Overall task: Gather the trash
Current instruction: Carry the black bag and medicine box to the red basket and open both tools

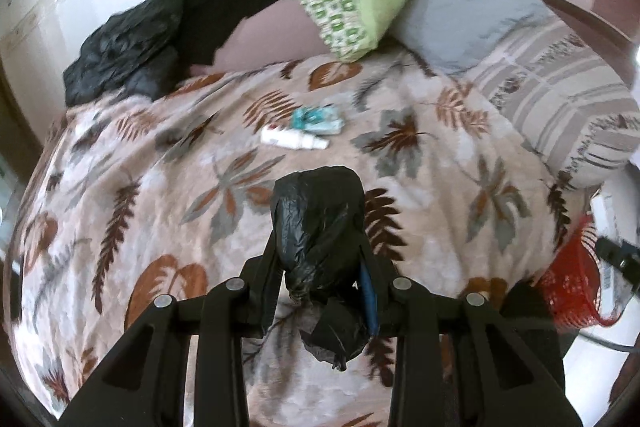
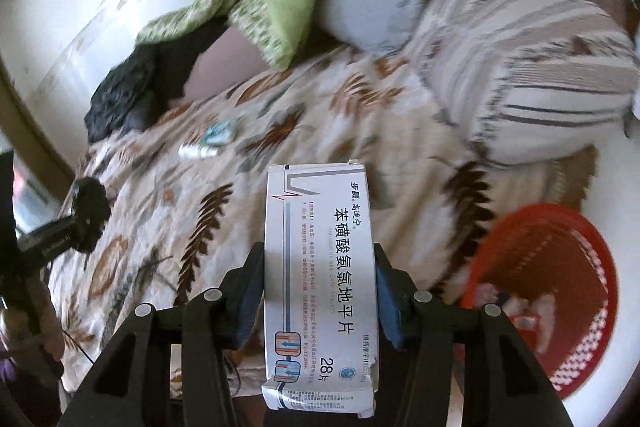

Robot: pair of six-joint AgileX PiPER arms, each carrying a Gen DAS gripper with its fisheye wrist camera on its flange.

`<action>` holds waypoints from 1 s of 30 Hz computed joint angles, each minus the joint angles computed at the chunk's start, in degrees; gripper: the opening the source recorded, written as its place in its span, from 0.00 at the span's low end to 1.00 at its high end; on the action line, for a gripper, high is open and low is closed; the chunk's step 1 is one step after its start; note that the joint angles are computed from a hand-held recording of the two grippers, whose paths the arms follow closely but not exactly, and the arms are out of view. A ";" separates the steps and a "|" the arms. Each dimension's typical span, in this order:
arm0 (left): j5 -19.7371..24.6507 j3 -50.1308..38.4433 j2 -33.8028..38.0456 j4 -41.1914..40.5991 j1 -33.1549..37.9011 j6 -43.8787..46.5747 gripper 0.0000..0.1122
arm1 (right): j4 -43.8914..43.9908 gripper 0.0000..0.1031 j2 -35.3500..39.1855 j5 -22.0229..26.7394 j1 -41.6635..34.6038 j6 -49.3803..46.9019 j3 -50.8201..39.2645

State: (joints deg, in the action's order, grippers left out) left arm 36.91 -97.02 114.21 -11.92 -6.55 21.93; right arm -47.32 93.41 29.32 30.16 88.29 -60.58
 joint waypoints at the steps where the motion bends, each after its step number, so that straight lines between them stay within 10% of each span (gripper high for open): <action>1: -0.12 0.32 -0.61 0.12 -0.86 0.58 0.29 | -1.61 0.52 -1.57 1.03 0.16 2.50 1.41; 19: 12.11 -13.45 2.15 -10.12 -17.81 10.09 0.29 | -7.83 0.52 -29.15 15.60 -5.28 18.57 24.90; 30: 25.98 -38.56 20.59 -9.55 -31.95 5.40 0.29 | -7.43 0.52 -33.04 -2.73 -21.71 18.70 35.29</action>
